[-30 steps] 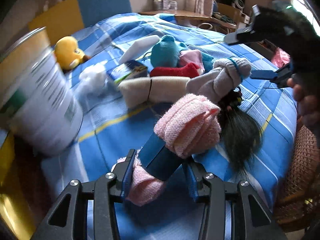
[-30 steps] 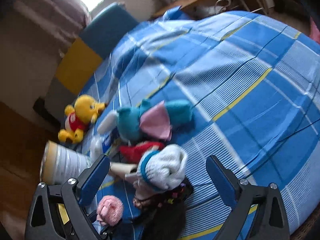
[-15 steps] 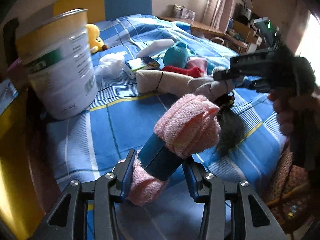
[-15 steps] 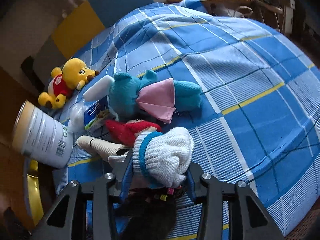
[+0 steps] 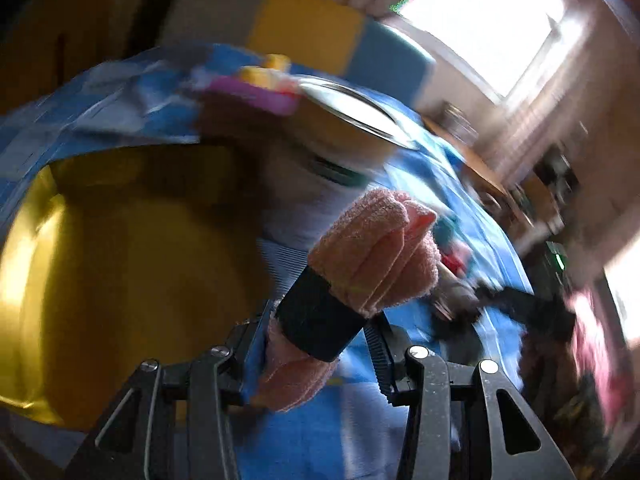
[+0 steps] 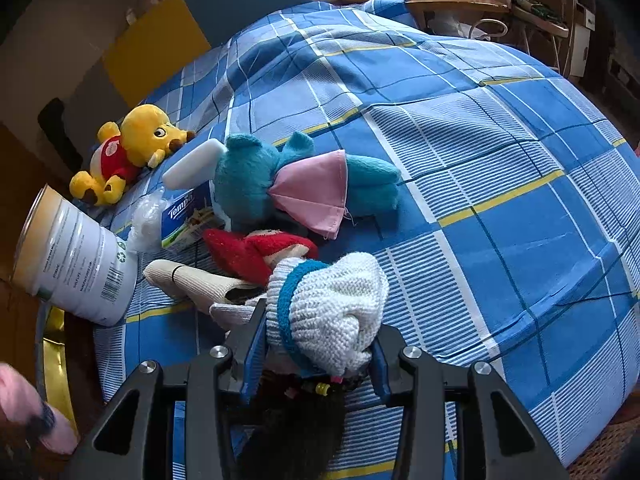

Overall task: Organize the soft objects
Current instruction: 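Carry the pink sock into the gold tray and open the left gripper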

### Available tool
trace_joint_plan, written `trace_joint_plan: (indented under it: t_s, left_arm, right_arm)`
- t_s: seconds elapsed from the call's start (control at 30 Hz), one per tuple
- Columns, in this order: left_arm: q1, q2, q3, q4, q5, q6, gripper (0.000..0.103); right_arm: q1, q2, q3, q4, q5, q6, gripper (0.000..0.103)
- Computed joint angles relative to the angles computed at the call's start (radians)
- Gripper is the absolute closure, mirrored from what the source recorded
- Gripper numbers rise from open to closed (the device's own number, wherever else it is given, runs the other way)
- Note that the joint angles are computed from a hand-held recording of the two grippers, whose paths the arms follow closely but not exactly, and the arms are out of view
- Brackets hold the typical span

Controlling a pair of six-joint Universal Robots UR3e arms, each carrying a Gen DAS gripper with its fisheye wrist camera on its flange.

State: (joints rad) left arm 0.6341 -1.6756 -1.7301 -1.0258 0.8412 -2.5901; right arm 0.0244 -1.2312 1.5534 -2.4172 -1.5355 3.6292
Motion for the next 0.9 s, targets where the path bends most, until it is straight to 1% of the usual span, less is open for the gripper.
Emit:
trace_joint_plan:
  t_s: [0.07,0.17,0.3,0.43,0.47,0.53,0.7,0.73,0.8,0.87,0.9]
  left_arm:
    - [0.014,-0.057,0.044,0.039,0.046,-0.072,0.057]
    - [0.023,-0.157,0.145,0.019,0.076,-0.146,0.057]
    - [-0.02,-0.277,0.253,0.091,0.144,-0.23,0.057]
    - [-0.075,-0.441,0.452,0.066,0.19,-0.341,0.057]
    - [-0.082,-0.471,0.49,0.057,0.197,-0.351,0.057]
    - [-0.106,-0.575,0.629,0.011,0.206,-0.39,0.057]
    - [-0.14,-0.734,0.876,-0.09,0.207,-0.452,0.055]
    - [-0.144,-0.766,0.927,-0.11,0.205,-0.474,0.054]
    - [-0.152,-0.79,0.967,-0.113,0.218,-0.492,0.05]
    - [-0.156,-0.792,0.974,-0.1,0.222,-0.491,0.041]
    - [-0.155,-0.783,0.961,-0.088,0.221,-0.489,0.039]
  right_arm:
    - [0.005,0.003,-0.006,0.004,-0.009,-0.004,0.06]
    - [0.02,0.013,-0.026,0.019,-0.038,-0.013,0.06]
    - [0.036,0.025,-0.049,0.036,-0.066,-0.025,0.06]
    - [0.035,0.025,-0.049,0.04,-0.068,-0.03,0.06]
    - [0.034,0.024,-0.048,0.039,-0.068,-0.031,0.06]
    - [0.036,0.026,-0.051,0.041,-0.073,-0.035,0.06]
    - [0.045,0.036,-0.066,0.049,-0.089,-0.038,0.06]
    - [0.046,0.037,-0.067,0.05,-0.092,-0.037,0.06]
    - [0.048,0.04,-0.071,0.051,-0.096,-0.037,0.06]
    - [0.052,0.045,-0.078,0.054,-0.102,-0.037,0.06]
    - [0.053,0.047,-0.081,0.057,-0.105,-0.038,0.06]
